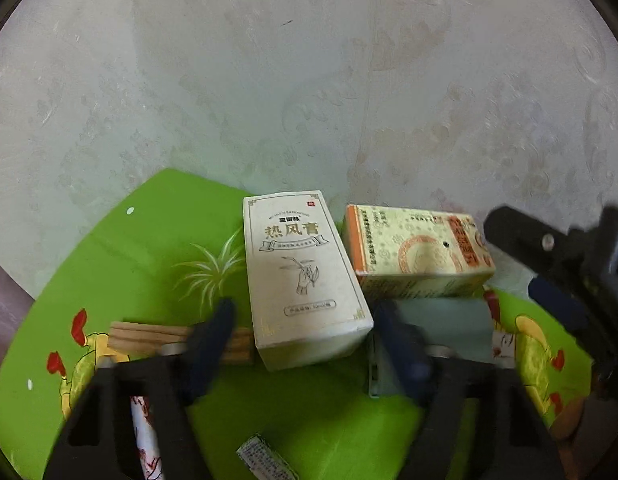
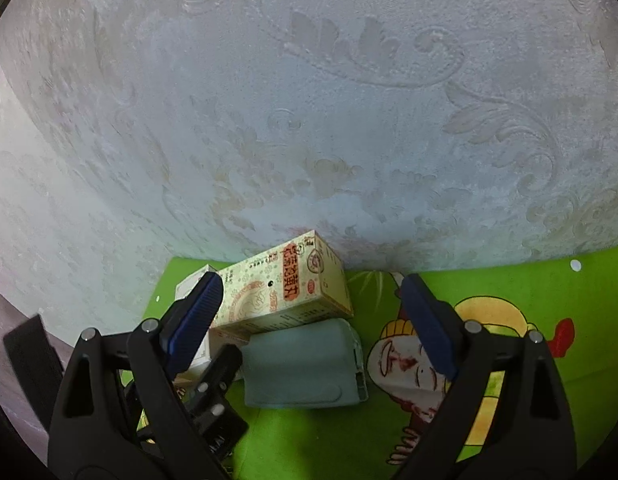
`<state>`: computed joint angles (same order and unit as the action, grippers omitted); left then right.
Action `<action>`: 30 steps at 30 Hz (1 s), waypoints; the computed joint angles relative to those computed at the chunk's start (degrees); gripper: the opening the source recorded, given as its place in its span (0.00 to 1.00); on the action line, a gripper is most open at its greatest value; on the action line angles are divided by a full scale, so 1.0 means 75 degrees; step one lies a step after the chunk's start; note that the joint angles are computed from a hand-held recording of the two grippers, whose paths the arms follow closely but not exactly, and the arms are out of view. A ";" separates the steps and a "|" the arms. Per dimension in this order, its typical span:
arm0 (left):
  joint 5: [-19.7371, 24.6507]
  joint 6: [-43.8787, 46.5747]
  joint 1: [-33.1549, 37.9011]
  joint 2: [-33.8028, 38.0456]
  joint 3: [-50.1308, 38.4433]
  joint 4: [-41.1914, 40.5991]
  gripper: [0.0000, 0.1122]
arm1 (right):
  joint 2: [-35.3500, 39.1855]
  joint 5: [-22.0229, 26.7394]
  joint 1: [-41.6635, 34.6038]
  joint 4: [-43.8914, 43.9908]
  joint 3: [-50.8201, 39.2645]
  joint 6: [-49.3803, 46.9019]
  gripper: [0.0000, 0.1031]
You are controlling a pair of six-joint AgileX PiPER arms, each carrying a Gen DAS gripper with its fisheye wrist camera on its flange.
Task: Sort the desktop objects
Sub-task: 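Grasp the white medicine box with left gripper while right grasps the yellow printed box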
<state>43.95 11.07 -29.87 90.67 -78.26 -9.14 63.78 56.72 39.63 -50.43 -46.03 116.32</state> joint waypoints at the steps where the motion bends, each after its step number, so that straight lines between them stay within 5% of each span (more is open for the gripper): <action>1: 0.0009 -0.0061 -0.0009 0.0010 -0.0026 0.0068 0.49 | -0.0026 0.0020 -0.0005 0.0033 -0.0006 -0.0065 0.88; 22: -0.0546 0.0681 0.1065 -0.1707 0.1135 -0.1820 0.46 | -0.0083 0.0675 0.0415 -0.0250 -0.0265 -0.0052 0.93; 30: -0.1134 -0.0112 0.1637 -0.3507 0.2287 -0.1640 0.46 | 0.1481 0.1518 0.0749 -0.0158 -0.1644 -0.1922 0.99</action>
